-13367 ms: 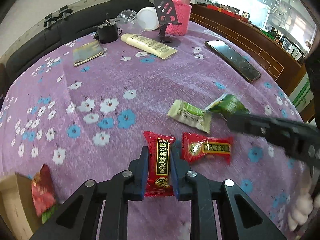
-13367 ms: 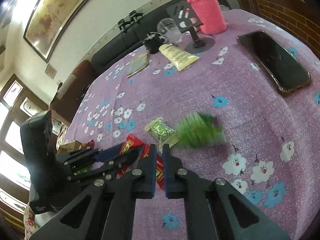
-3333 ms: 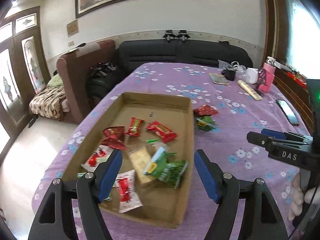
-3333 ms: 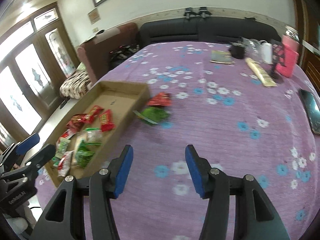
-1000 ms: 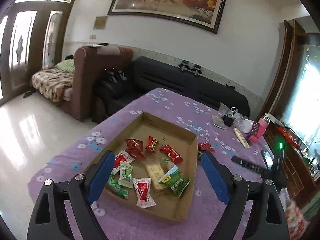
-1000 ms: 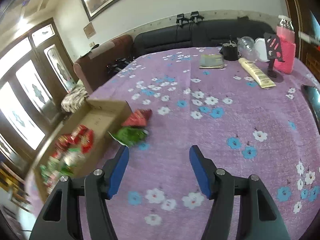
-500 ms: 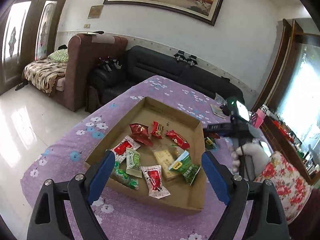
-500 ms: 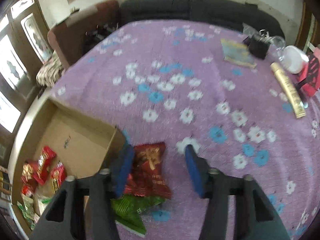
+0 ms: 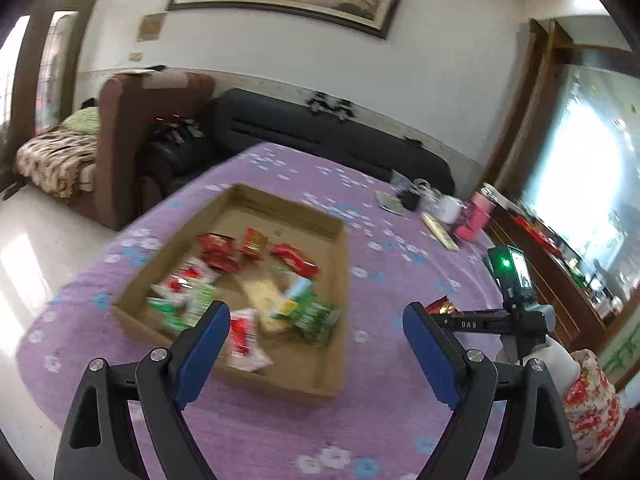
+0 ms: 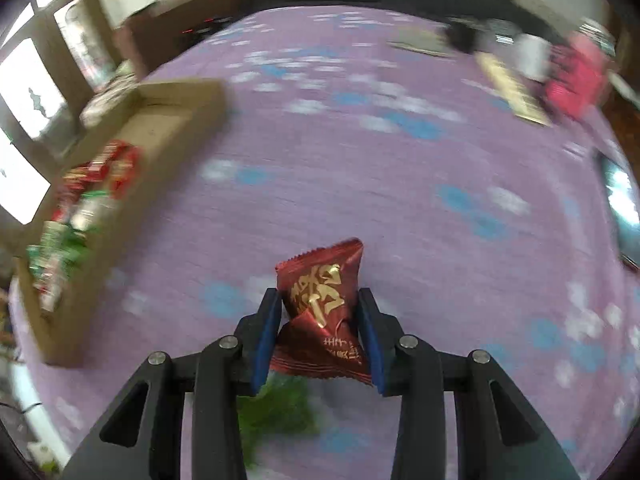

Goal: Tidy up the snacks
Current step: 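Grasp the green yellow-labelled packet with the left tool while the right tool holds the red candy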

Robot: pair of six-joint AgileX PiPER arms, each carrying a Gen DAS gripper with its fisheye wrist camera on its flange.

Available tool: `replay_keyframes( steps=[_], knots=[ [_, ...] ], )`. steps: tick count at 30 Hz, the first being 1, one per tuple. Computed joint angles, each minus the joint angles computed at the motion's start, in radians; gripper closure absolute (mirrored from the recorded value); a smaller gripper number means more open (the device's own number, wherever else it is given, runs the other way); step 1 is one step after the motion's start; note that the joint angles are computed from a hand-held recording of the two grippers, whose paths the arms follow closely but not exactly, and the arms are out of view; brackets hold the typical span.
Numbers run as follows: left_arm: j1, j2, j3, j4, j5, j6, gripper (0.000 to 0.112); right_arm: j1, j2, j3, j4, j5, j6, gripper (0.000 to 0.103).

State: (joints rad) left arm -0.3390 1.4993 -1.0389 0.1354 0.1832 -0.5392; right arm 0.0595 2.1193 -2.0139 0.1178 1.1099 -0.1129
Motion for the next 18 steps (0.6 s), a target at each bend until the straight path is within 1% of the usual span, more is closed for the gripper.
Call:
replay_keyframes(
  steps=[1,2,3,4,5,7,9,11,12,13,14,15,16,18],
  knots=[
    [-0.021,0.015,-0.017,-0.042,0.005,0.040,0.021,-0.035,-0.019,0.028,0.056,-0.008,-0.017,0.066],
    [-0.043,0.030,-0.034,-0.051,0.011,0.048,0.021,-0.087,-0.046,0.070,0.139,-0.018,-0.041,0.063],
    [-0.061,0.045,-0.052,-0.042,0.020,0.041,0.021,-0.118,-0.067,0.099,0.182,-0.030,-0.059,0.061],
    [-0.086,0.067,-0.077,-0.032,0.033,0.032,0.021,-0.135,-0.090,0.135,0.203,-0.052,-0.076,0.056],
    [-0.102,0.085,-0.095,-0.042,0.041,0.045,0.021,-0.143,-0.107,0.161,0.216,-0.074,-0.091,0.052],
    [-0.136,0.145,-0.156,-0.102,0.075,0.119,0.021,-0.150,-0.126,0.203,0.245,-0.108,-0.138,0.047],
    [-0.171,0.228,-0.248,-0.140,0.138,0.162,0.021,-0.140,-0.129,0.228,0.257,-0.131,-0.180,0.047],
    [-0.198,0.295,-0.321,-0.180,0.184,0.205,0.021,-0.126,-0.104,0.211,0.251,-0.145,-0.199,0.047],
    [-0.214,0.334,-0.366,-0.178,0.215,0.210,0.021,-0.113,-0.111,0.234,0.246,-0.178,-0.216,0.047],
    [-0.230,0.373,-0.415,-0.176,0.250,0.220,0.021,-0.109,-0.117,0.247,0.247,-0.195,-0.236,0.058],
    [-0.241,0.399,-0.451,-0.181,0.276,0.236,0.021,-0.110,-0.117,0.250,0.259,-0.194,-0.256,0.067],
    [-0.255,0.442,-0.507,-0.181,0.314,0.257,0.022,-0.127,-0.115,0.253,0.310,-0.191,-0.290,0.070],
    [-0.265,0.472,-0.549,-0.175,0.340,0.270,0.022,-0.137,-0.108,0.247,0.329,-0.188,-0.299,0.072],
    [-0.282,0.532,-0.636,-0.176,0.387,0.313,0.022,-0.153,-0.111,0.251,0.336,-0.203,-0.292,0.073]
  ],
)
